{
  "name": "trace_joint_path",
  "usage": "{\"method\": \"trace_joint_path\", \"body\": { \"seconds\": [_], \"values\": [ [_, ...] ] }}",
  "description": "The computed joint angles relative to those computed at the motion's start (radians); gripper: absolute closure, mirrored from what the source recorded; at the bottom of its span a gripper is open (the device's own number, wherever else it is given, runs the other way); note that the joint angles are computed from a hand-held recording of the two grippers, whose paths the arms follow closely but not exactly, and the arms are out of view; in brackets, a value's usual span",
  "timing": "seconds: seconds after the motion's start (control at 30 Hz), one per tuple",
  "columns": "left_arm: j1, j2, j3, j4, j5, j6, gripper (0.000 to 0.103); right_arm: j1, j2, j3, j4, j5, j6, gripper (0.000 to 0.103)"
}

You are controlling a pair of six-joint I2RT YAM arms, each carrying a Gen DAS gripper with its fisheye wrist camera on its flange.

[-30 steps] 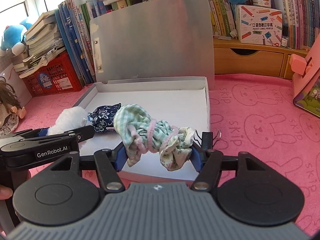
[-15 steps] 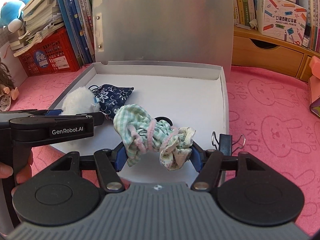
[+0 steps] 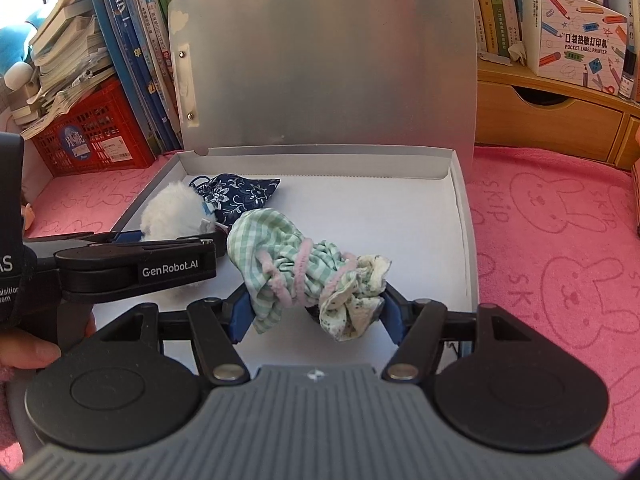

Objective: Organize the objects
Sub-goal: 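Lower both items into the box and open both grippers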

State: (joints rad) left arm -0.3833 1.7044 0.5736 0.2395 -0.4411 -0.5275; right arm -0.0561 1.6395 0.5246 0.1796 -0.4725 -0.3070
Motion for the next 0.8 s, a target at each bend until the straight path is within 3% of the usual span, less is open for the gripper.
{"method": "trace_joint_path", "body": {
  "seconds": [0.13,0.23,0.43,0.8],
  "values": [
    [-0.008,-0.002,-0.005,0.010,-0.014,0.009,0.031,-0.008,-0.002,-0.006,0.009,-0.013,0.006,0.027],
    [-0.029,-0.024,-0.016,0.007,-0.042,0.013,0.024,-0.021,-0.016,-0.012,0.008,-0.019,0.013,0.022],
    [-0.080,-0.107,-0.045,-0.033,-0.110,0.010,0.016,-0.061,-0.079,-0.028,-0.031,-0.038,0.010,0.021],
    [-0.247,-0.336,-0.085,-0.240,-0.248,-0.094,0.012,-0.192,-0.332,-0.085,-0.216,-0.135,-0.088,0.020]
  ]
}}
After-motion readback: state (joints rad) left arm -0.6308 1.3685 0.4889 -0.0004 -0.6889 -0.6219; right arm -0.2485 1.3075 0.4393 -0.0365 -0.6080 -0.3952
